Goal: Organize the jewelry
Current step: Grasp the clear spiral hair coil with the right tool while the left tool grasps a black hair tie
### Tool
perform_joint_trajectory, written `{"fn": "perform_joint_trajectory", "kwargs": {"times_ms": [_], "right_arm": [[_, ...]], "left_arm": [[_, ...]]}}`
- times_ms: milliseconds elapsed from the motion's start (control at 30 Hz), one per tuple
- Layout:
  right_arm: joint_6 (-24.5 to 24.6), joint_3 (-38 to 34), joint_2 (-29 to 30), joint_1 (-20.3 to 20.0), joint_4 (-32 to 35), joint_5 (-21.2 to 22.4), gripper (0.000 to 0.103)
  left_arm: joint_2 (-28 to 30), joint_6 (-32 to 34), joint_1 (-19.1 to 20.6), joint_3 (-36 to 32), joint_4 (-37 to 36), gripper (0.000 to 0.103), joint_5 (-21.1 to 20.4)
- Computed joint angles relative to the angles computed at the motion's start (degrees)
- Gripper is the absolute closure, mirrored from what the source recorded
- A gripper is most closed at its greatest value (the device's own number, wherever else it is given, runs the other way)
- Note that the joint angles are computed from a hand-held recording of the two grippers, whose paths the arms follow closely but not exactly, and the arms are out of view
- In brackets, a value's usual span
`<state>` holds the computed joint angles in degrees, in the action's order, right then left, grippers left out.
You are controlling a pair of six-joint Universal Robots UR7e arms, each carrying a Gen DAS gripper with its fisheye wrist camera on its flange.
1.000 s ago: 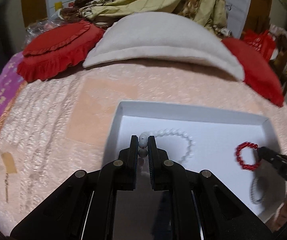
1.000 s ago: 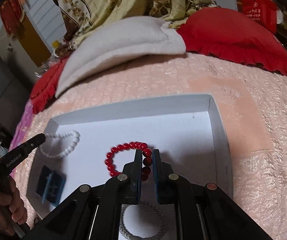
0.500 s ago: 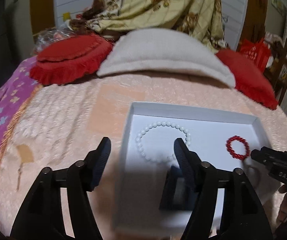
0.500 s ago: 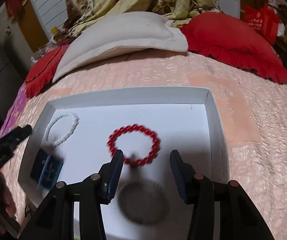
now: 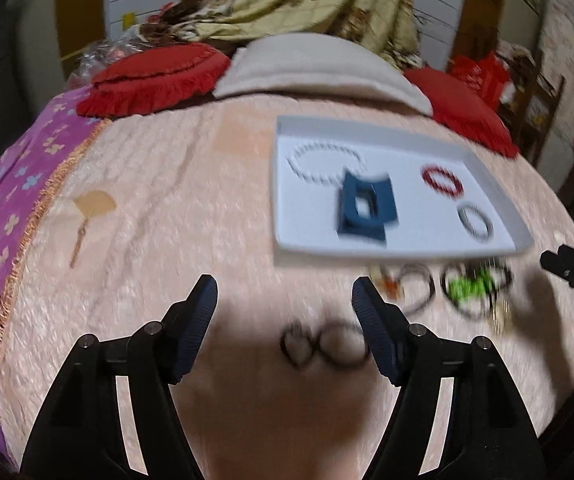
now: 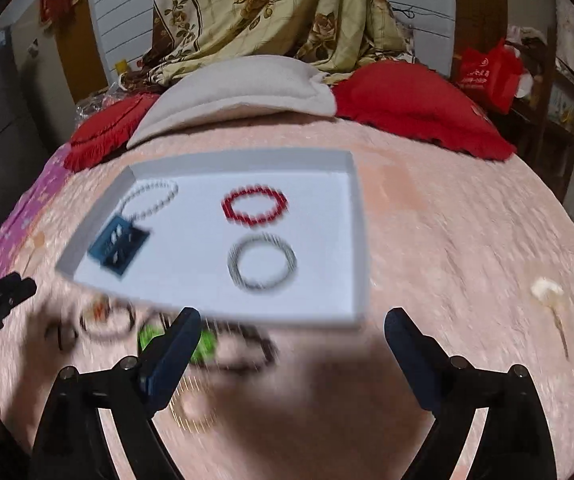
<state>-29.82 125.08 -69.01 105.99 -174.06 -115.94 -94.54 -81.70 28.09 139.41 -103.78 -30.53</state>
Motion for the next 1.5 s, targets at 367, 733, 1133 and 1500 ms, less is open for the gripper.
{"fn": "perform_joint_trajectory", "kwargs": {"times_ms": [367, 733, 1133, 1500], "right_arm": [[-6.2, 8.6, -4.9, -6.1, -1.1, -4.1, 0.001], [-6.9, 8.7, -3.0, -5.6, -5.0, -3.7, 0.0], [-7.7, 8.6, -7.4, -5.8, 2.4, 7.4, 0.001], [-9.4, 7.1, -1.8, -3.2, 4.5, 8.9, 0.057]], "left_arm": [[4.5, 11.3, 2.1, 3.0, -10.2, 0.033, -2.9], [4.7, 11.9, 3.3, 3.7, -13.2, 0.08, -2.3], [2.5, 11.6, -1.2, 5.1, -16.2, 0.1, -1.7], [3.7, 13.7, -1.7, 5.0, -20.2, 0.1, -1.9]]}}
